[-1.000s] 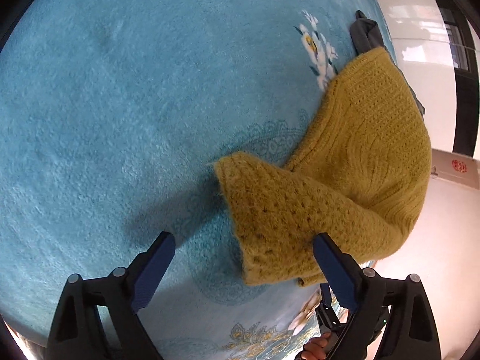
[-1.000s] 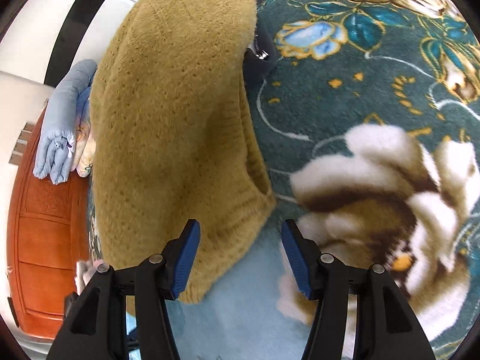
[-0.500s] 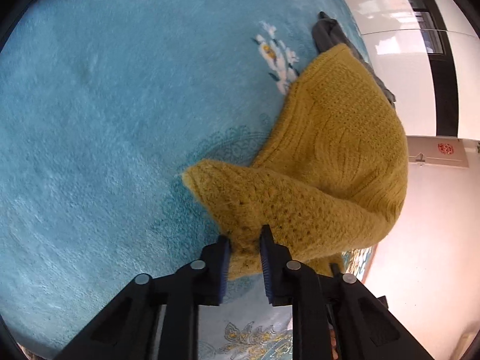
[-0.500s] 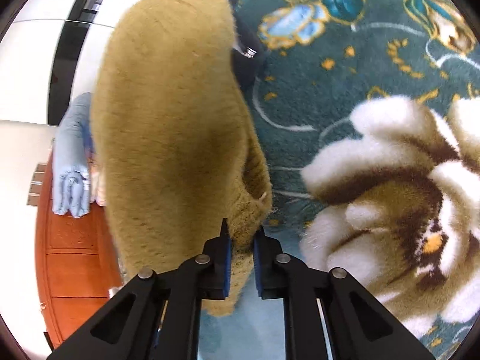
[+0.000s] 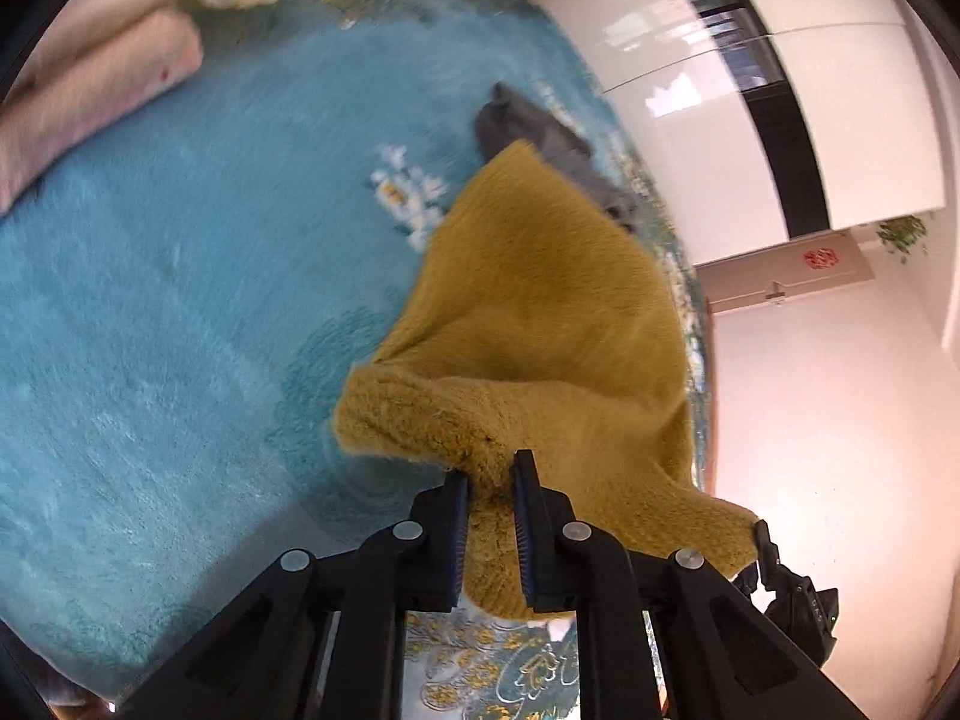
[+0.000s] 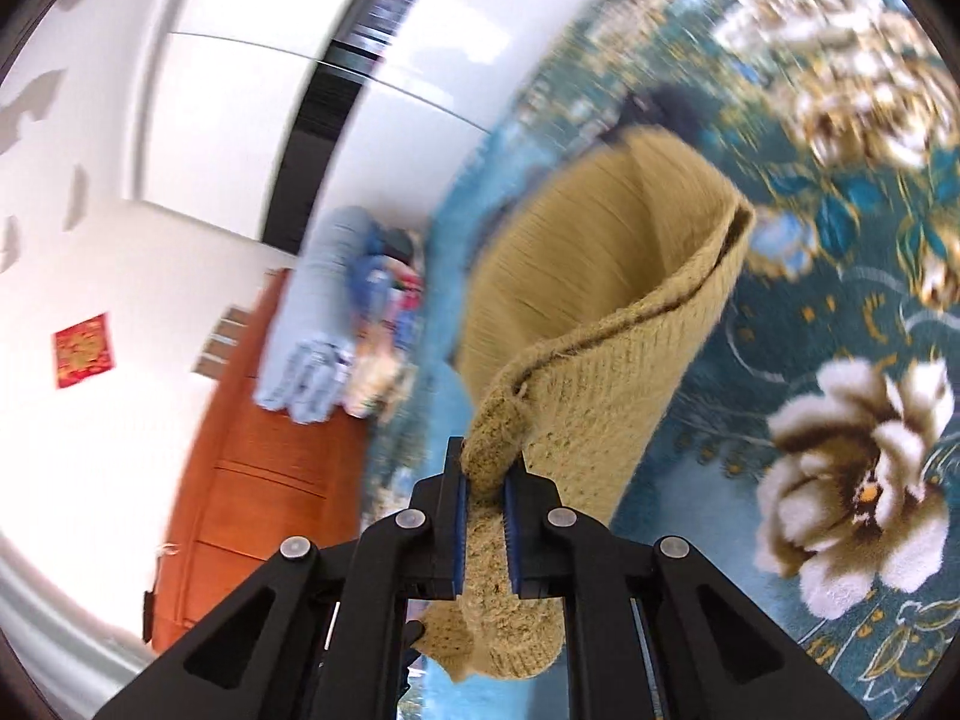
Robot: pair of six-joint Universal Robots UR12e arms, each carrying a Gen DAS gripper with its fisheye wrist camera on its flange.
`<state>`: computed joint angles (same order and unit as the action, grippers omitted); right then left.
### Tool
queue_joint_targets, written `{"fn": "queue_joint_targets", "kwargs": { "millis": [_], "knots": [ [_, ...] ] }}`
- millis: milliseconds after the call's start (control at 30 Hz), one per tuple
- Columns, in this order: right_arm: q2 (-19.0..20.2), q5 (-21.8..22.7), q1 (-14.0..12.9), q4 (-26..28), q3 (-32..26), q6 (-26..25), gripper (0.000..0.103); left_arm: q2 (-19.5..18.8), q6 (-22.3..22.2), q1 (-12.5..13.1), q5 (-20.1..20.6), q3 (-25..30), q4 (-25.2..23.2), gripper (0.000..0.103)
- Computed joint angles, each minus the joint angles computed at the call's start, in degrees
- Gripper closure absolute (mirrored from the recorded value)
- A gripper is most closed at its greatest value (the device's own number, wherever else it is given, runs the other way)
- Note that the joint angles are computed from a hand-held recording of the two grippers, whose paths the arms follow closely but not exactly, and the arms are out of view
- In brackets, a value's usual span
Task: Fold clothes
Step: 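Lift the sweater with both grippers and shake it out in the air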
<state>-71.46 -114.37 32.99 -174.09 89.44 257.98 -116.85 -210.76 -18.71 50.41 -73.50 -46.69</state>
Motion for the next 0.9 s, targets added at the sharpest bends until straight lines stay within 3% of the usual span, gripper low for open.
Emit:
{"fn": "queue_joint_targets", "kwargs": {
  "millis": [133, 433, 600, 767, 900],
  "knots": [
    [-1.64, -4.41, 1.94, -3.66, 0.13, -4.43, 0.093, 2.38, 1.09, 0.33, -0.74, -0.51, 3.61, 0.09],
    [-3.14, -9.18, 5.15, -7.13, -2.44, -10.93, 0.093, 7.29, 0.32, 1.38, -2.28, -2.11, 11.89, 0.091],
    [-4.03, -11.64, 7.31, -8.7, -4.26, -18.5, 0.093, 10.26, 0.02, 2.33, -3.33, -2.83, 18.48, 0.091],
    [-4.66, -12.56, 9.32, -12.06, -6.58, -27.48, 0.094, 11.81, -1.86, 3.57, -7.18, -1.44, 24.51, 0.091],
    [-5.25, -11.45, 9.24, -12.66, -7.99, -31.82, 0.094, 9.81, -0.01, 3.22, -6.79, 3.86, 20.81, 0.091]
  ]
}}
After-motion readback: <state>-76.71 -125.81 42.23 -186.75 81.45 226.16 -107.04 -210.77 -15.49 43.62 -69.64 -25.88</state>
